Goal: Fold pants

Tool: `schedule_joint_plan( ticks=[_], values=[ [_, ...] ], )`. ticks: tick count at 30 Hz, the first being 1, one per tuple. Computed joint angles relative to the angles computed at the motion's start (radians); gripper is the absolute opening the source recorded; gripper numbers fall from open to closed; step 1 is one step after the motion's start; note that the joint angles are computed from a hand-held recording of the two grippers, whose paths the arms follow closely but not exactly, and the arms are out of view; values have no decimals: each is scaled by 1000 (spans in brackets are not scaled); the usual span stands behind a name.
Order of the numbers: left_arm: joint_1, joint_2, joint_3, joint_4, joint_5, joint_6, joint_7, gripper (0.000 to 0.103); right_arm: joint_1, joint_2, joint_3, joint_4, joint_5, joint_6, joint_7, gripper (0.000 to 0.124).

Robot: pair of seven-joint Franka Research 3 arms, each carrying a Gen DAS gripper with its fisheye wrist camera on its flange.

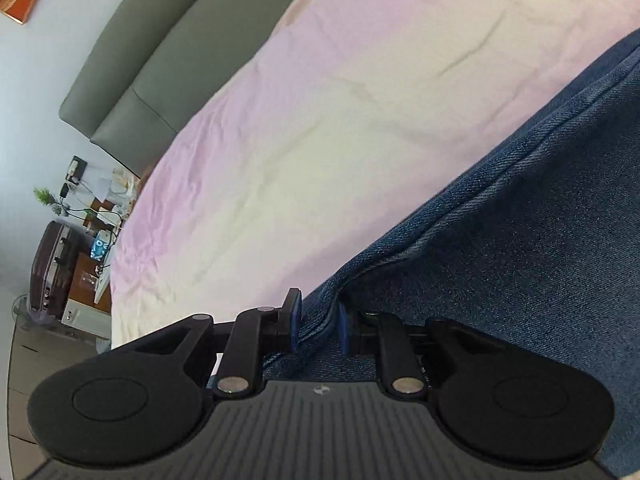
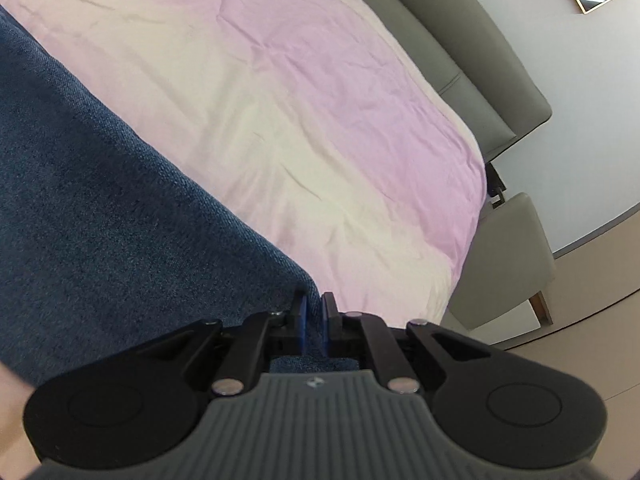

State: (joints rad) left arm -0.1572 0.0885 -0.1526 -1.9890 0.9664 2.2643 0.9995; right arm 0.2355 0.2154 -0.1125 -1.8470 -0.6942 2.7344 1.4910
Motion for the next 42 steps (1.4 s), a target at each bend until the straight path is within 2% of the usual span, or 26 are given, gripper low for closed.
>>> schedule_joint_plan(
  ticks=[3, 8, 12, 16, 22, 29, 33, 35, 36, 37, 39, 42],
  values=[
    [8, 63, 12, 21, -17, 17, 15, 21, 0, 99, 10, 90, 67, -52, -54, 0],
    [9, 84, 30, 1, -3, 62, -4, 21, 28, 209, -17, 190, 106, -91, -126, 0],
    [-4, 52, 33, -27, 90, 89, -55, 20, 58, 214, -44, 195, 108, -96, -138, 0],
    [14, -2, 24, -38, 66, 124, -35, 20, 55, 173, -42, 161, 121, -93, -162, 0],
    [-3, 88, 19, 67, 71, 56, -52, 20, 75, 189, -56, 201, 107, -129, -96, 0],
    [-32, 183, 45, 127, 58, 22, -60, 22, 65, 260, -54, 273, 130, -152, -107, 0],
    [-50, 172, 55, 114, 97, 4, -55, 30, 51, 286, -48, 309, 188, -160, -116, 2],
    [-57, 152, 52, 104, 106, -18, -53, 51, 28, 281, -31, 322, 254, -172, -130, 4],
    [-55, 137, 50, 96, 101, -18, -58, 72, 26, 274, -34, 325, 273, -178, -120, 18],
    [-50, 117, 46, 82, 94, -4, -59, 74, 23, 265, -34, 324, 289, -179, -113, 32],
    [-50, 84, 35, 63, 88, -13, -68, 74, 4, 235, -25, 313, 340, -184, -112, 38],
    [-51, 15, 10, 18, 49, -17, -95, 74, -4, 166, -31, 253, 363, -192, -75, 38]
  ],
)
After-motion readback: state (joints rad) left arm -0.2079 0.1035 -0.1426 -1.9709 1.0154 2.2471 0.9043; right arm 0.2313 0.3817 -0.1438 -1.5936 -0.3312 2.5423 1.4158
